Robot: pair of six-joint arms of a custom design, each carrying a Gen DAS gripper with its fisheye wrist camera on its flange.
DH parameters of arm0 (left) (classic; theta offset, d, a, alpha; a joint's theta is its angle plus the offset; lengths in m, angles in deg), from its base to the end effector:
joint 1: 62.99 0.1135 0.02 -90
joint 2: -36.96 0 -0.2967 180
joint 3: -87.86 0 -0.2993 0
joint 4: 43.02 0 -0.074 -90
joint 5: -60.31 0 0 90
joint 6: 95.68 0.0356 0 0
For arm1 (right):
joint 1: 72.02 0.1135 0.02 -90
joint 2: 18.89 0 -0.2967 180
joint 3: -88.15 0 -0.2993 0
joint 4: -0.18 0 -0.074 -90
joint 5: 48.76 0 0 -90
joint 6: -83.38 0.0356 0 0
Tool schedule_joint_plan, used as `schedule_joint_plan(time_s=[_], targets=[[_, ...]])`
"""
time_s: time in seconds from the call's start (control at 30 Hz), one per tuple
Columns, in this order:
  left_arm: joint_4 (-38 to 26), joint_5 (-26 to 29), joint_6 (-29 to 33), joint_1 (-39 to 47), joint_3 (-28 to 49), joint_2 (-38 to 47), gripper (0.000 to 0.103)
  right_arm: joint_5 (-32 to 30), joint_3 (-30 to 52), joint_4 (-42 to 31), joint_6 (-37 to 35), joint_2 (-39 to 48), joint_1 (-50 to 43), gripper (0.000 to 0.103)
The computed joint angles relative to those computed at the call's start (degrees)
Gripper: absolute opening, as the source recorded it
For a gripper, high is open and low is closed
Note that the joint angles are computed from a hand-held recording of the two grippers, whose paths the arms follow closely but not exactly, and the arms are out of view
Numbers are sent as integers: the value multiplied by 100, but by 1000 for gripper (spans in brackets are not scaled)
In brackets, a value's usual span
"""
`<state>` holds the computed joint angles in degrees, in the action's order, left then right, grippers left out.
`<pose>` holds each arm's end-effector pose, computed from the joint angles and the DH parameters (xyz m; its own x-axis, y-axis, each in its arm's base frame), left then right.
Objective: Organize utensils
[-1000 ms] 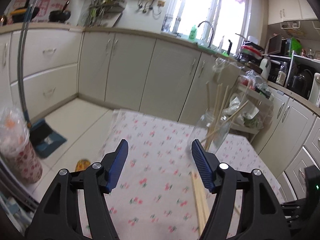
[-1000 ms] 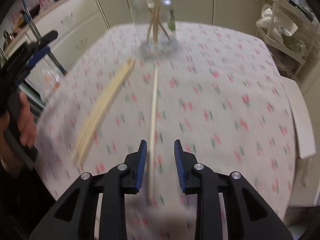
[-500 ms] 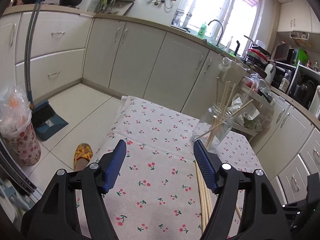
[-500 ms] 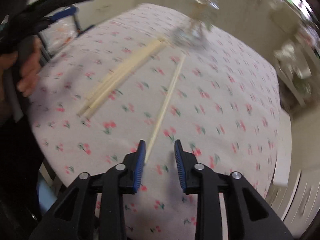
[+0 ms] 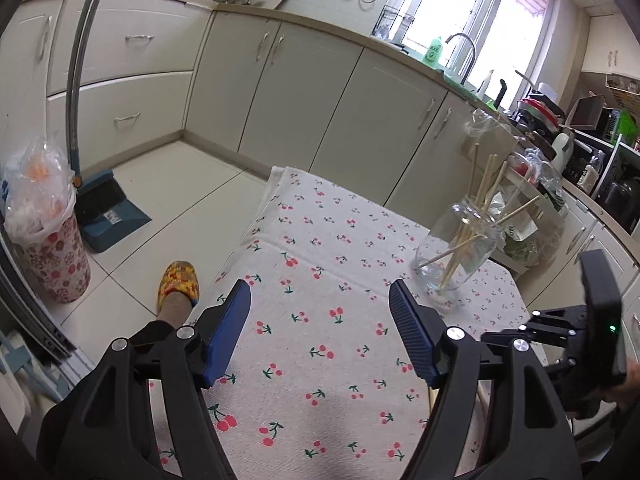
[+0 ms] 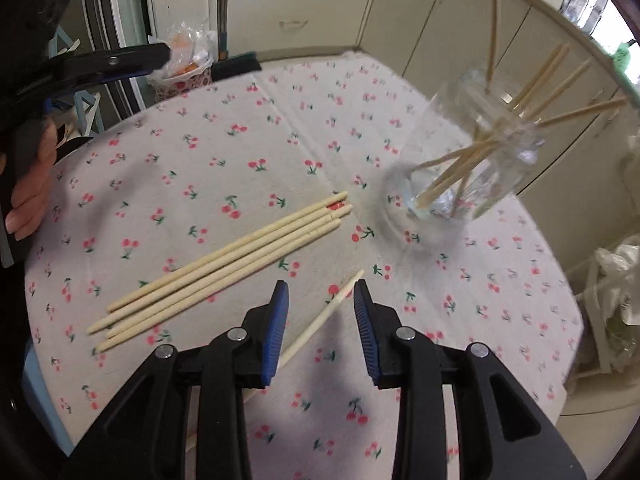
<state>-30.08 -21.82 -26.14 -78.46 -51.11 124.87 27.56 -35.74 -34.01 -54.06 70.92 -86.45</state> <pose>0.2921 -0.0859 0.1305 -0.6348 -0.1836 -0.7506 0.1620 0.9181 -0.3616 0.3012 -0.0688 0.1435 -0.7217 -0.5533 -0.4160 -0.5554 0.8215 -0.1290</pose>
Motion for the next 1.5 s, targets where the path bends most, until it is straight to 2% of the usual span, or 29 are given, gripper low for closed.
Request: schedule_joint_plan(time_s=[0.1, 0.27, 0.37, 0.43, 0.57, 0.73, 0.8, 0.87, 0.93, 1.07, 1.13, 1.2, 1.3, 1.37, 1.43, 1.5], targets=[[-14, 35, -65, 10, 83, 136, 68, 221, 91, 77, 174, 269, -138, 36], [3, 101, -110, -27, 124, 204, 69, 575, -21, -25, 1476, 137, -732, 48], [-4, 125, -146, -70, 99, 161, 70, 305, -116, -628, 2278, -41, -1378, 52], [-42, 154, -156, -75, 92, 136, 70, 180, -403, -858, 2097, -560, -1747, 52], [-87, 215, -202, -42, 46, 30, 70, 84, -848, -1184, 1052, -1738, -2315, 61], [-134, 275, -259, 9, 27, -34, 71, 1014, -1405, -1698, -817, -2582, -2195, 62], [-146, 293, -261, 27, 35, -27, 71, 1103, -1669, -1828, -1066, -2866, -1911, 62], [-168, 324, -295, 54, 45, -21, 71, 996, -1822, -1825, -887, -3055, -1549, 62], [-194, 331, -332, 57, 52, -2, 72, 711, -1851, -1606, -323, -2936, -1076, 62], [-324, 385, -333, 127, 62, -32, 72, 604, -1639, -841, 299, -2491, -459, 62], [-298, 387, -285, 185, 28, -78, 73, 720, -1382, -780, 77, -2491, -715, 62], [-292, 433, -266, 254, 29, -43, 73, 1139, -1321, -702, -287, -2430, -845, 62], [-280, 571, -380, 369, 57, 54, 73, 1632, -1496, -985, -946, -2535, -961, 62], [-258, 623, -416, 390, 71, 81, 73, 1693, -1628, -1127, -1122, -2554, -912, 62], [-247, 640, -423, 372, 74, 69, 73, 1556, -1789, -1103, -894, -2682, -673, 62], [-268, 642, -435, 348, 81, 56, 73, 1255, -1655, -996, -283, -2404, -442, 62]])
